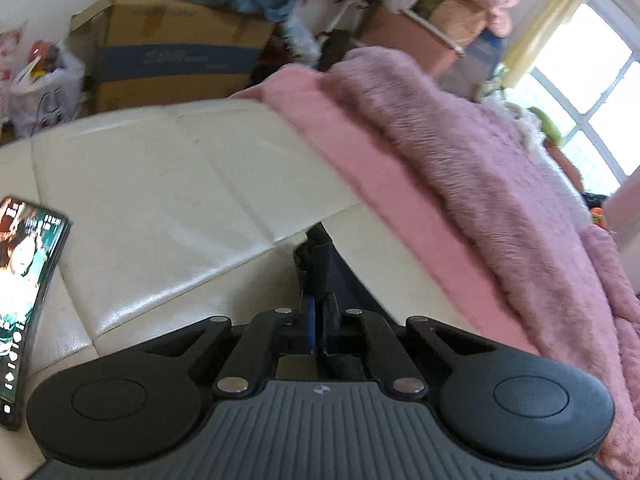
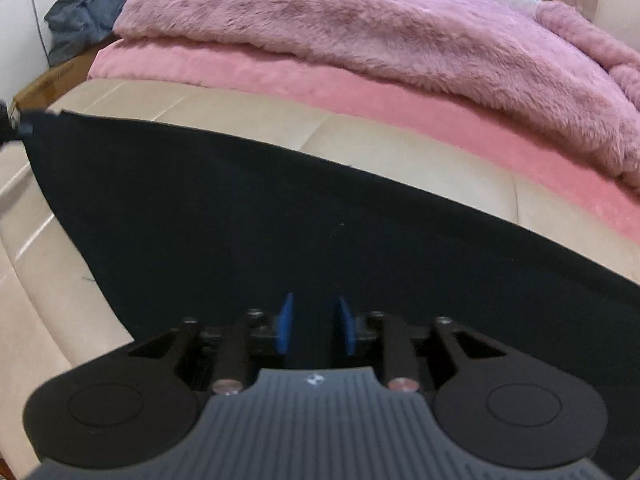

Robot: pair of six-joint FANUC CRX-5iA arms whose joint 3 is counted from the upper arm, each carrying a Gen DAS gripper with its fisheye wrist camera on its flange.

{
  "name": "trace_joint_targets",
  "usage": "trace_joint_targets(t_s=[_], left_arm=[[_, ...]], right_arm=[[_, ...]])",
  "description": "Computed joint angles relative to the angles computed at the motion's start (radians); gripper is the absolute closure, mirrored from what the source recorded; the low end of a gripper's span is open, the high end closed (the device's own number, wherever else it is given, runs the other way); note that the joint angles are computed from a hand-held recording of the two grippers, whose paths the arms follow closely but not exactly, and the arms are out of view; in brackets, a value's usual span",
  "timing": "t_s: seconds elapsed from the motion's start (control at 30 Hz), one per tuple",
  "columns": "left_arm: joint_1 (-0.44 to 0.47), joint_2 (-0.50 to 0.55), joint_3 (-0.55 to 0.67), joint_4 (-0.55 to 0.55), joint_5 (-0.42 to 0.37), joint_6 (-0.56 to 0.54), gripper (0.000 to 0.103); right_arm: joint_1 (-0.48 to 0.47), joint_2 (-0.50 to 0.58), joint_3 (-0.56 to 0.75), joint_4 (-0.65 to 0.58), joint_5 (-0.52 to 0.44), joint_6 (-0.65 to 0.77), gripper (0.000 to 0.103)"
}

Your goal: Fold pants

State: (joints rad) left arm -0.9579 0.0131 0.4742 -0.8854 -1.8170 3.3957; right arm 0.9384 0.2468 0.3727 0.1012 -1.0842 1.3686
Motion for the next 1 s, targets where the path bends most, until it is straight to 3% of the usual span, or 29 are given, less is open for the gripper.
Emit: trace_joint_targets(t_s=[0.13, 0.4, 0.6, 0.77, 0.9, 1.0], left_arm=[[-0.064, 0.058, 0.117, -0.093, -0.006, -0.085, 0.101], [-0.102, 0.281, 0.456, -0.158, 0.035, -0.421, 0.101], [-0.070, 0.478, 0.689, -0.052, 0.073, -0.614, 0.101], [-0.046, 0.695, 0.919, 0.117, 0.009, -0.853, 0.101], [-0.022, 0.739, 0.913, 0.280, 0.019, -0.876, 0.099], [-0.008, 0.661, 0.755, 0.367, 0.134, -0.828, 0.090]], right_arm=[[0.005, -0.012, 0.004, 0.007, -0.001, -0.031, 0.077], [-0.012, -0.107, -0.053, 0.003, 0.034, -0.111, 0.076], [-0.032, -0.192, -0.134, 0.009, 0.063, -0.154, 0.076], [-0.054, -0.249, -0.194, -0.003, 0.059, -0.199, 0.076], [-0.055, -0.286, -0.237, -0.020, 0.048, -0.210, 0.076], [-0.053, -0.295, -0.252, -0.035, 0.047, -0.206, 0.076]])
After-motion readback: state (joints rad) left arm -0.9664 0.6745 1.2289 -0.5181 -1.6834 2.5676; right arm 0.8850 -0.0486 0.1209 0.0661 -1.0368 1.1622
